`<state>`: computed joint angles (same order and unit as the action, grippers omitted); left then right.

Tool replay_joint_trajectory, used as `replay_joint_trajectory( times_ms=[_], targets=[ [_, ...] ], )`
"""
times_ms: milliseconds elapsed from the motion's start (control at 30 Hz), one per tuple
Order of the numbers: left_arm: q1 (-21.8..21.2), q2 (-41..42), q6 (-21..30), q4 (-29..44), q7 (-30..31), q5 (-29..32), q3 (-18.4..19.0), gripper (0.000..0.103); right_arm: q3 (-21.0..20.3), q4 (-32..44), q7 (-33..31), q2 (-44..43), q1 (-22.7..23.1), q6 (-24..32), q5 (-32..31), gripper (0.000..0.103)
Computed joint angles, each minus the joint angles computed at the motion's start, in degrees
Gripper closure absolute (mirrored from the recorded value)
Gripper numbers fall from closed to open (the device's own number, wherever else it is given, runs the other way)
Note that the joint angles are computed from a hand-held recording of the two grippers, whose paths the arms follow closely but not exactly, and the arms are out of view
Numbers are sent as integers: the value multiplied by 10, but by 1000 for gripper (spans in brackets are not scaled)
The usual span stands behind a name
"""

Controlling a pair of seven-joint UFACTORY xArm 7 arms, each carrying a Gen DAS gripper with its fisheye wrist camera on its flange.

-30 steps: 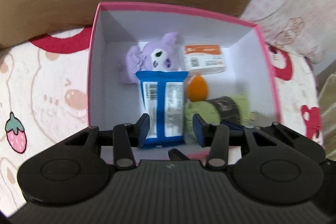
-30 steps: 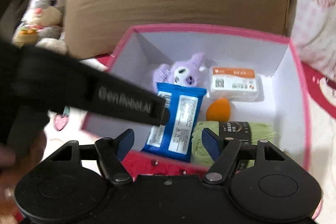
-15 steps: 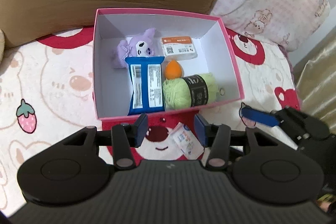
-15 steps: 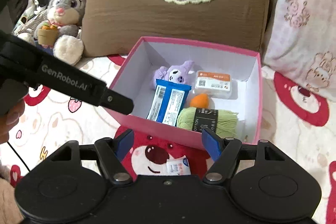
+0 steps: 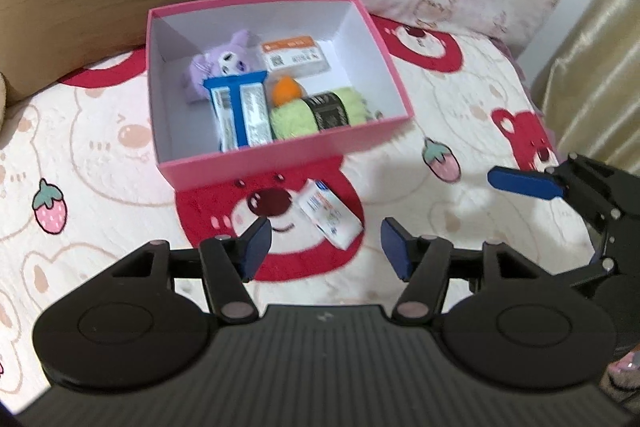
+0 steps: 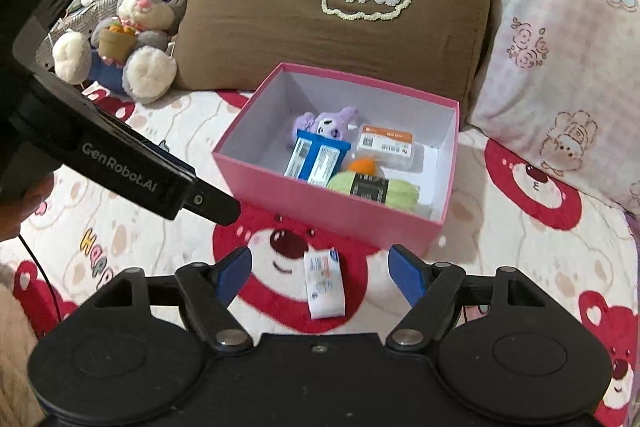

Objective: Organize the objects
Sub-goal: 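Withdraw the left tool from the box toward the white wipes packet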

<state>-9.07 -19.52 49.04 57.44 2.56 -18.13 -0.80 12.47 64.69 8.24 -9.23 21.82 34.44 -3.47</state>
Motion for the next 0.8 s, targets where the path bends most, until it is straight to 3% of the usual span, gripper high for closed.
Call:
replay_joint_trajectory(
  times_ms=[567,800],
  targets=[
    [-35,-47,4,-79,-17,-8,-12,37,-7,-126,-58,-97,20,-12,63,19],
    [-41,-33,-30,-106,8,-34,-3,36,-18,-168,-72,-86,29,-60,104,19]
  ],
)
